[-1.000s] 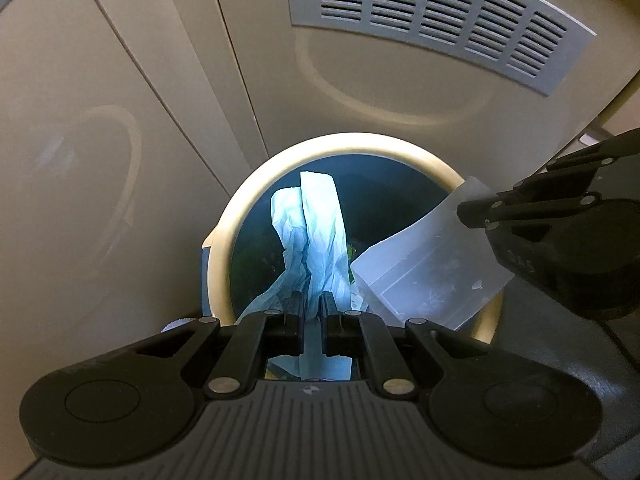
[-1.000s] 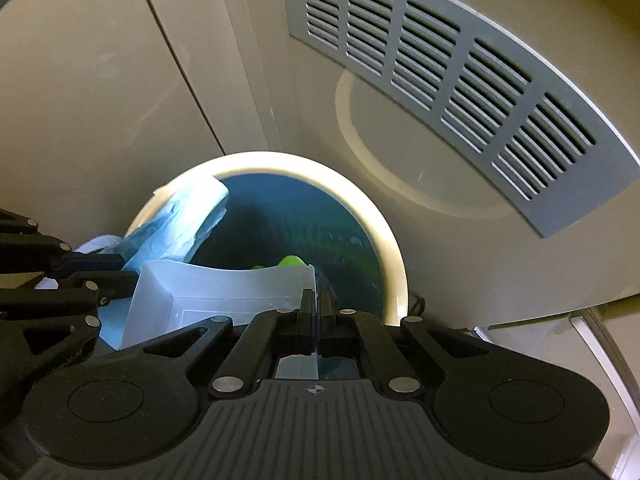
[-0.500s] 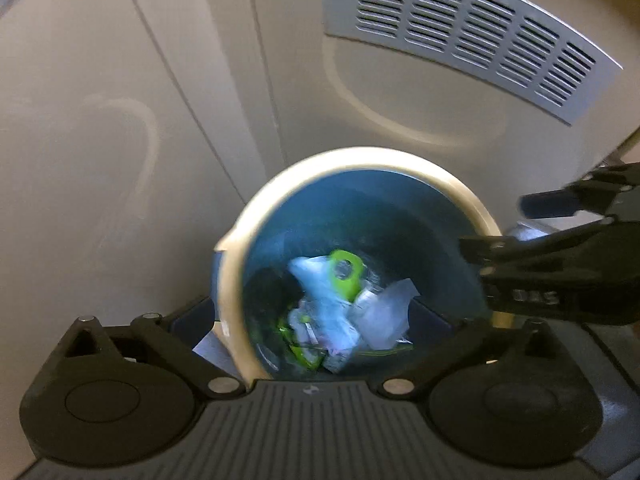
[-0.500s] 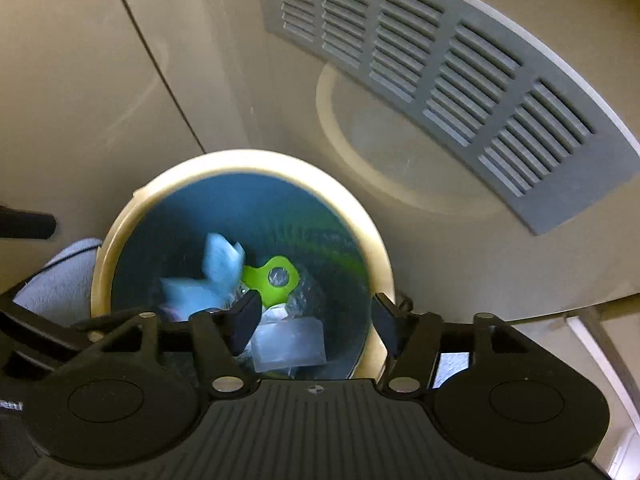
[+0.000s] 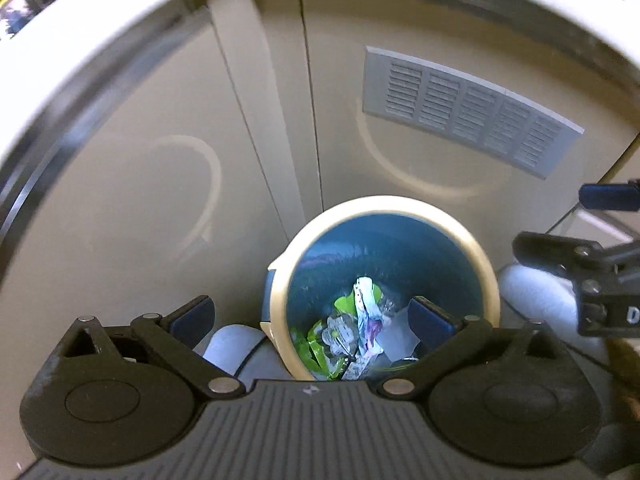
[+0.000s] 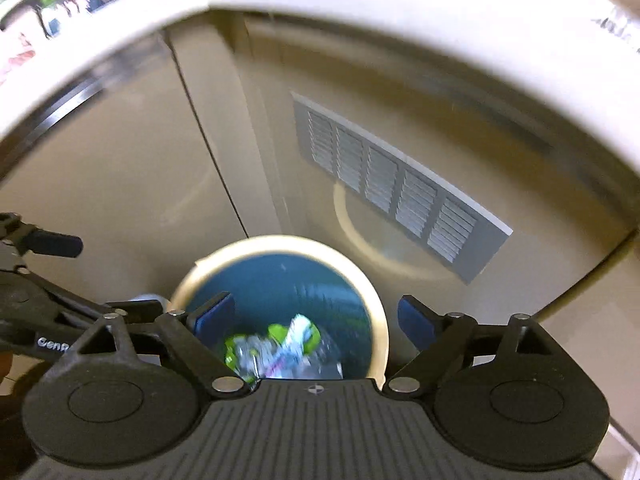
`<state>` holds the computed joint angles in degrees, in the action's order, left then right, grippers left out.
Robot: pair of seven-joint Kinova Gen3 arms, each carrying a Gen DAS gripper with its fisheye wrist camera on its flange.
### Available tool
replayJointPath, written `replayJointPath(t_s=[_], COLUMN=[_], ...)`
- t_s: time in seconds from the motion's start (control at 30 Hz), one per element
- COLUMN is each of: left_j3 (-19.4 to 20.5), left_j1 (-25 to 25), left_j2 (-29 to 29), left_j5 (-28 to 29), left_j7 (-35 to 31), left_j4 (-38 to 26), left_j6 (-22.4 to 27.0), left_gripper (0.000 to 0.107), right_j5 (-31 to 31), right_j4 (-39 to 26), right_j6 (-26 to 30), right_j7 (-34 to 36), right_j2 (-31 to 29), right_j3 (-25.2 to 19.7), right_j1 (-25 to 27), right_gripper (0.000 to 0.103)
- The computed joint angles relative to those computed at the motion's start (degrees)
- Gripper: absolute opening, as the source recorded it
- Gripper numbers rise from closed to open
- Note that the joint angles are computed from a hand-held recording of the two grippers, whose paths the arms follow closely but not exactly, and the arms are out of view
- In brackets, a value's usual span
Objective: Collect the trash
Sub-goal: 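Raise both tools up from the bin toward the grey mat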
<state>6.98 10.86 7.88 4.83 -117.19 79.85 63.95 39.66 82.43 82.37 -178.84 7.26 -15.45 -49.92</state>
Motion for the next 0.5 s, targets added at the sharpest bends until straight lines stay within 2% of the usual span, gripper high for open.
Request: replayJointPath(t_s=[0.13,0.27,0.5], left_j3=[0.2,0.6,0.5], left_j1=[1.2,1.7,1.6], left_j2=[-3.7,-5.2,-6.3], left_j5=[-2.8,-3.5,-3.7], left_j7=[2.1,1.3,1.4], left_j4=[3.0,5.5,5.9], left_j6=[-3.4,-6.2,-6.5], left_gripper=[0.103,0.103,0.103], right_j5=[1.4,1.8,2.9], right_j4=[-0.4,-1.2,-1.5], right_j6=[1.4,1.8,2.9], right_j7=[-0.9,-0.2,-2.0], right_j2=[-0.7,-0.4,0.1], right_j3=[-1.0,-1.3,-1.5], right_j1=[-1.4,-2.0,-3.3], right_gripper=[0.091,0.091,0.091])
